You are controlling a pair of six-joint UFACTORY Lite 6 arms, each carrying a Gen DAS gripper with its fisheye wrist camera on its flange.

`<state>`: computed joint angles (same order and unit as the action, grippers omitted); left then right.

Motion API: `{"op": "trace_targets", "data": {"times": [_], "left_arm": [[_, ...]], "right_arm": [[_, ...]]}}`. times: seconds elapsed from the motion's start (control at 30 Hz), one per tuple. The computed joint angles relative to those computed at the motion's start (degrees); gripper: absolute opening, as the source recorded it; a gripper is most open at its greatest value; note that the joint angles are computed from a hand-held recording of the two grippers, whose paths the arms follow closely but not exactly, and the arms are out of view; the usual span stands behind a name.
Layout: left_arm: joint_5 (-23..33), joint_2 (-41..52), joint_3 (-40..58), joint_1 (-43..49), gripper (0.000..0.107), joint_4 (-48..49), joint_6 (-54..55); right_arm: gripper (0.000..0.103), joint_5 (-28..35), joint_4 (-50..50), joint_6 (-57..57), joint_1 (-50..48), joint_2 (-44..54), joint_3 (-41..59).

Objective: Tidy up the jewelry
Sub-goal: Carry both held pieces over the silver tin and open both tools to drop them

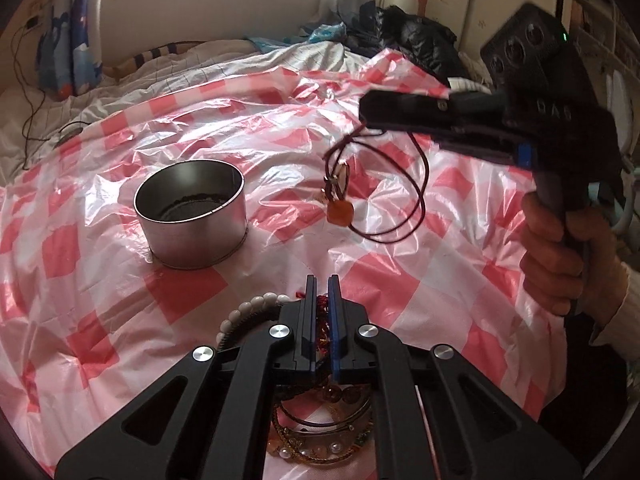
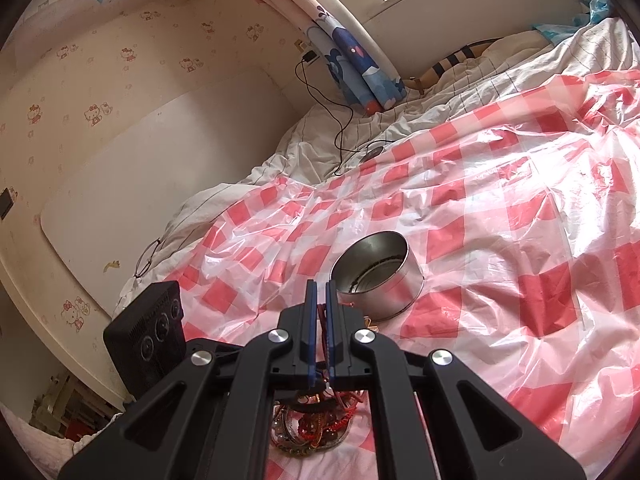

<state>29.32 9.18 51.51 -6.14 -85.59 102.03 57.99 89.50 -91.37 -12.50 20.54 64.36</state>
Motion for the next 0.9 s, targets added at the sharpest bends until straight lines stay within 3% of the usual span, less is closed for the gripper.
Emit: {"op": "trace_targets", "data": {"times": [0.1,0.43,0.57,0.63,0.73,0.83,0.9], "left_arm": [[6.5,0.62,1.35,4.72,0.004,-0.93,-1.44],[19.88,-1.68,3.27,15.18,0.004,-1.43,-6.57],[30.72,-3.19,2.48,19.66,0.005,-3.16,-8.04],[25.62,-6.1,2.52,18.1,0.005,-0.06,-8.46],[11.27,-5.7,4.26,10.87,0.005,8.73,-15.41],[11.68,-1.96,5.33,10.6,0.005,9.2,-17.71],[19.49,-1.78,4.44,14.37,0.005,3.88,-14.54]], "right_arm": [[0.005,0.08,0.13,-0.25,0.19,-0.04,-0.08],[0.005,1.01,0.04,0.35,0.36,0.79,0.98],[0.005,2.54,0.64,-0.47,-0.21,-0.25,0.06],[0.005,2.82,0.66,-0.81,-0.26,-1.14,-0.44],[0.005,2.65,0.5,-0.59,-0.09,-1.63,-0.8],[0.005,2.54,0.54,-0.58,-0.37,-2.09,-1.45],[0.005,3.02,0.79,-0.55,-0.9,-2.51,-1.8]]}}
